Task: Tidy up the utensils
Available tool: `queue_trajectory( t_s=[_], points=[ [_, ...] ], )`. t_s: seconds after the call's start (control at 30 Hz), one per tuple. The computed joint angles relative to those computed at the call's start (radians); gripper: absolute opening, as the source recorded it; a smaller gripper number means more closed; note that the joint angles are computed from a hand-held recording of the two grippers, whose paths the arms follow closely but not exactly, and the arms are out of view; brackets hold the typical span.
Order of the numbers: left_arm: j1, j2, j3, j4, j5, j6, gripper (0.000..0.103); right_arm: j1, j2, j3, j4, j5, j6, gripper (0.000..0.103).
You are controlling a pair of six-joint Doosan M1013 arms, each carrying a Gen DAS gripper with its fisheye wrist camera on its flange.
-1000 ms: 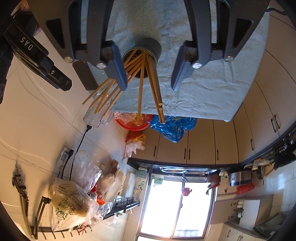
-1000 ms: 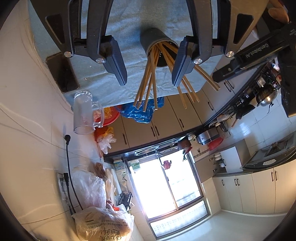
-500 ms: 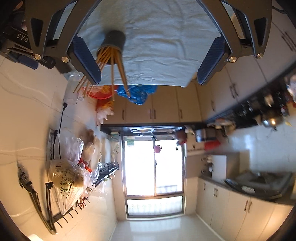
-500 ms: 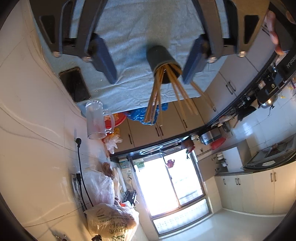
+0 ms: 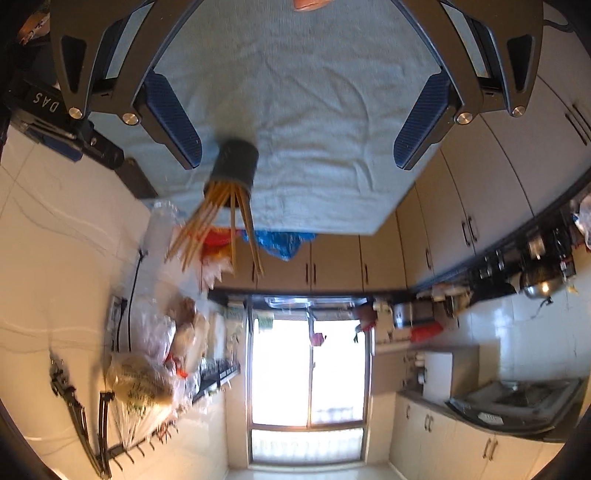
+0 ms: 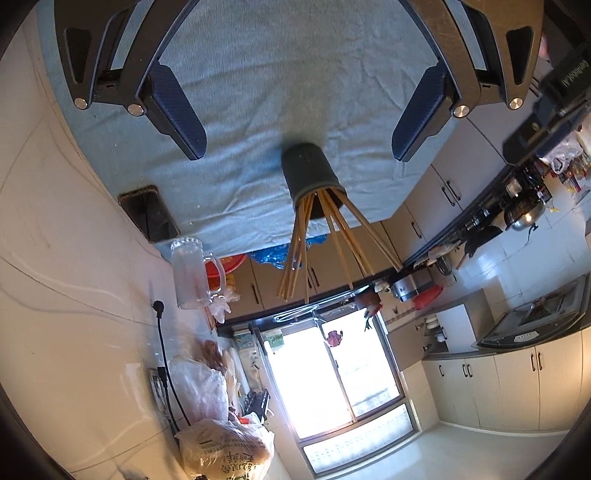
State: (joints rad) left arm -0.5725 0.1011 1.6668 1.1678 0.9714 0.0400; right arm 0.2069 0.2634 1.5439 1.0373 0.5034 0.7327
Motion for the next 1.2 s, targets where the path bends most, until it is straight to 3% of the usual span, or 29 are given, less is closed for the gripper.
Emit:
queue_trajectory(
  t_s=[0.33, 0.67, 1.2],
  points=[
    [0.018, 0.014, -0.003, -0.092, -0.028, 0.058, 0.103, 0.043, -0.03, 0.044, -0.158, -0.119, 0.063, 0.103],
    [0.032, 0.029, -0.007, -0.132, -0.013, 0.097, 0.103, 0.05, -0.018, 0.038, -0.255, -0.131, 0.163, 0.103],
    [0.054, 0.05, -0.023, -0.195, -0.019, 0.127, 0.103, 0.047, -0.002, 0.027, -0.304, -0.131, 0.239, 0.103]
  ],
)
